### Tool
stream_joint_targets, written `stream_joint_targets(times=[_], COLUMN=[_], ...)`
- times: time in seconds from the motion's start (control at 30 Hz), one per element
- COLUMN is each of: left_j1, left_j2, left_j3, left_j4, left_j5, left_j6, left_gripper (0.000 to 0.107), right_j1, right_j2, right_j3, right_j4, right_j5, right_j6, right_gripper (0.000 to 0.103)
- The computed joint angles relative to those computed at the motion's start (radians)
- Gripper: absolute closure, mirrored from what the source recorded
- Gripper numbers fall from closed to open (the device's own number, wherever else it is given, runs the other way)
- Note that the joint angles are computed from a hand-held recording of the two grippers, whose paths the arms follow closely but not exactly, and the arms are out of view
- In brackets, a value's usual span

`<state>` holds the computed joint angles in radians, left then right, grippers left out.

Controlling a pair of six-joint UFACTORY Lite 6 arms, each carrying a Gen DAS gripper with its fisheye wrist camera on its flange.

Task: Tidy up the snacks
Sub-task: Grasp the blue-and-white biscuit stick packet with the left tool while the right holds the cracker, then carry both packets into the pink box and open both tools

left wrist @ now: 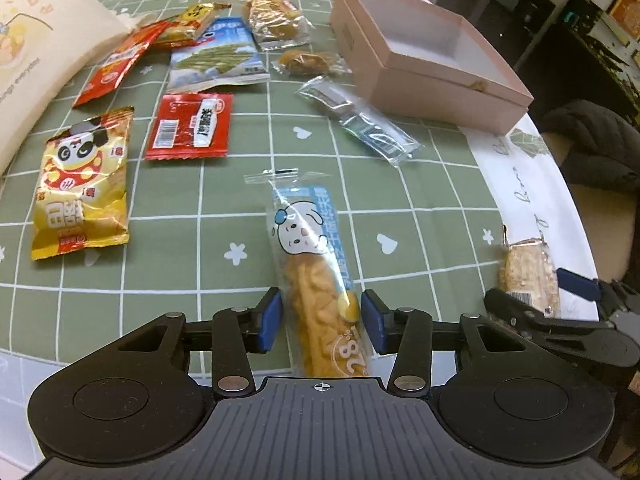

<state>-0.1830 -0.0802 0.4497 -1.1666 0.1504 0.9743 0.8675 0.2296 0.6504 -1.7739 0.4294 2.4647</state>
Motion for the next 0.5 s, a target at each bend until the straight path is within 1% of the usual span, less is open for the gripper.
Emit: stream_joint_targets(times=[0.07,0.17,0.23,0.27,0.3,0.33,0.4,0.47,0.5], left_j1=[0.0,0.012,0.017,0.019,0.022,0.029,0.031,0.048,0.057], left_j2=[-0.009,-0.014,-0.015,-0.018,-0.022,-0.029,-0.034,-0.04,-0.054], left_j3=[-0.013,-0.019,-0.015,-0.014,-0.016,-0.022,-0.027,-0.025,-0.033], left_j4=[-0.068,-0.069,-0.011,0.023,0.045,0.025,0.002,0.026,0.004], left_j5=[-0.002,0.007,0.019,0.028,0.036,0.046,0.051,0.095,0.124], left_j6=[0.051,0.042,-0.011,-0.045,-0.076,-0.066,-0.052,-0.089,-0.072], left_gripper=[0.061,0.063,0.064,0.064,0.065,0.065,0.068,0.071,0.072], right_j1=[-0.016,-0.035,-0.038,-0.031,-0.026,-0.017,-0.002,0.009,0.012], right_j2=[0.012,0.041,0.046,0.04,0.031,0.019,-0.026,-0.08,-0.113], right_j3=[0.022,0.072,0.092,0.095,0.094,0.095,0.078,0.06,0.049], right_j4=[0.021,0.123,0.171,0.184,0.191,0.225,0.237,0.25,0.26], right_j5=[-0.024,-0.051,-0.062,-0.064,-0.068,-0.07,-0.066,-0.062,-0.059], right_j6=[-0.03,-0.146,-0.208,-0.237,-0.262,-0.314,-0.347,-0.381,-0.402], right_gripper=[0.004,0.004,0.01,0.018,0.021,0.022,0.023,0.023,0.023])
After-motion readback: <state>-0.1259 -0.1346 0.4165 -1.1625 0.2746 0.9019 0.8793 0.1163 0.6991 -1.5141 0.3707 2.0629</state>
